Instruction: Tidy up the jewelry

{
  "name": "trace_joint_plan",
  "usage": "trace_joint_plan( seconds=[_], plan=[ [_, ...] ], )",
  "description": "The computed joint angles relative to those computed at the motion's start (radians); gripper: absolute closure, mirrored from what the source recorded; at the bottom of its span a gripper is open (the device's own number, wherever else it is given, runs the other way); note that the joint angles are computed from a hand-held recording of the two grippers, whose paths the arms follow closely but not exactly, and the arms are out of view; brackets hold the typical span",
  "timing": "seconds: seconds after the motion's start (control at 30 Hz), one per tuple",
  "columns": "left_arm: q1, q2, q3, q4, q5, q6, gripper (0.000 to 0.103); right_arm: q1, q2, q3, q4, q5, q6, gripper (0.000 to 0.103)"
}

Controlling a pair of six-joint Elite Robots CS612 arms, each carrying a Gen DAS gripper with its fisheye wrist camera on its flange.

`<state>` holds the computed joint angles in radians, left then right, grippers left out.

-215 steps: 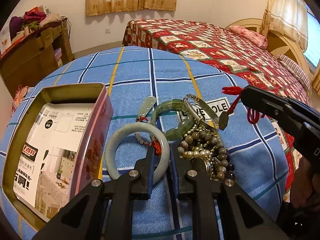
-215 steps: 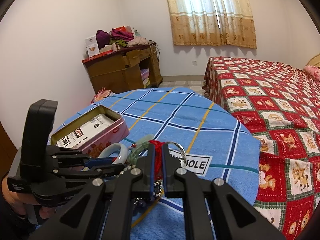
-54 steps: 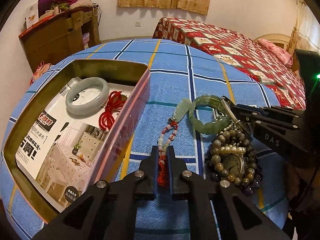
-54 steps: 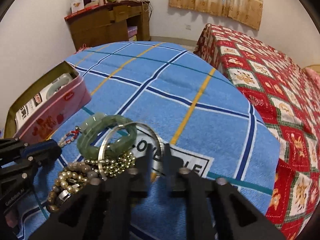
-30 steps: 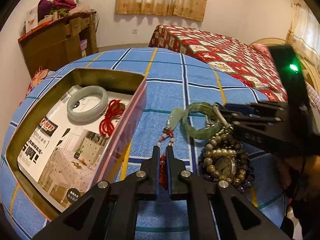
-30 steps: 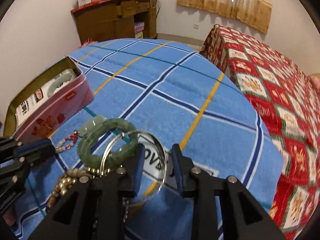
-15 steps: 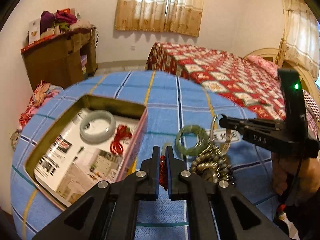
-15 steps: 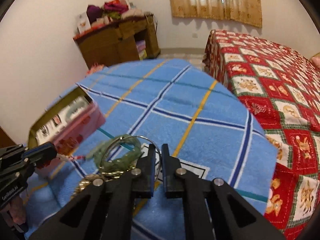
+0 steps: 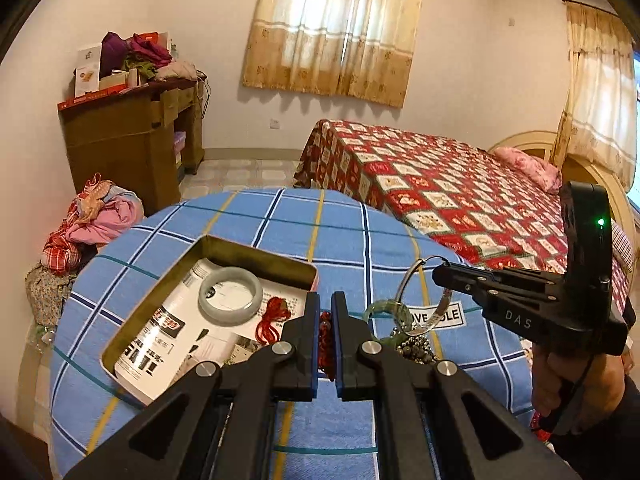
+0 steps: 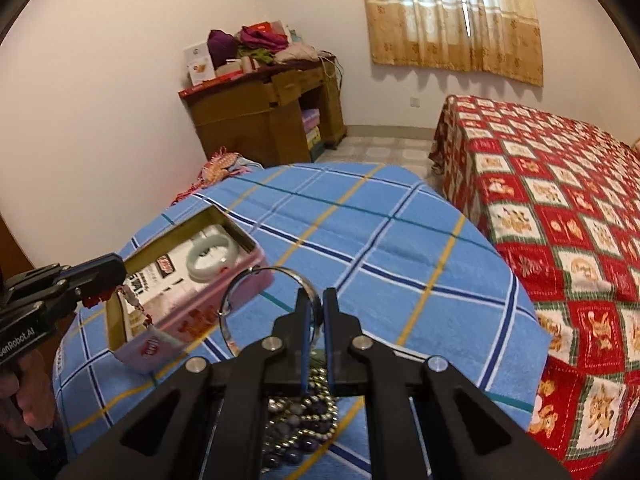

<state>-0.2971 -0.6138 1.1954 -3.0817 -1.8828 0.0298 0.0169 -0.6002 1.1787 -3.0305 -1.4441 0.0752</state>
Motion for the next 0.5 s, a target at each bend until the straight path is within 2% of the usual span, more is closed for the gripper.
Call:
trace_joint_plan(
  seconds=[0.3, 0.5],
  plan=[
    [0.003, -0.017, 0.015, -0.038, 0.003, 0.006, 0.099, 0.011, 0.006, -0.031, -0.004, 0.020, -0.026, 0.095],
    [0.009, -0.014, 0.000, -0.051, 0.035, 0.002, 0.099, 0.020, 0.019, -0.062, 0.006, 0.035, -0.036, 0.095]
  ],
)
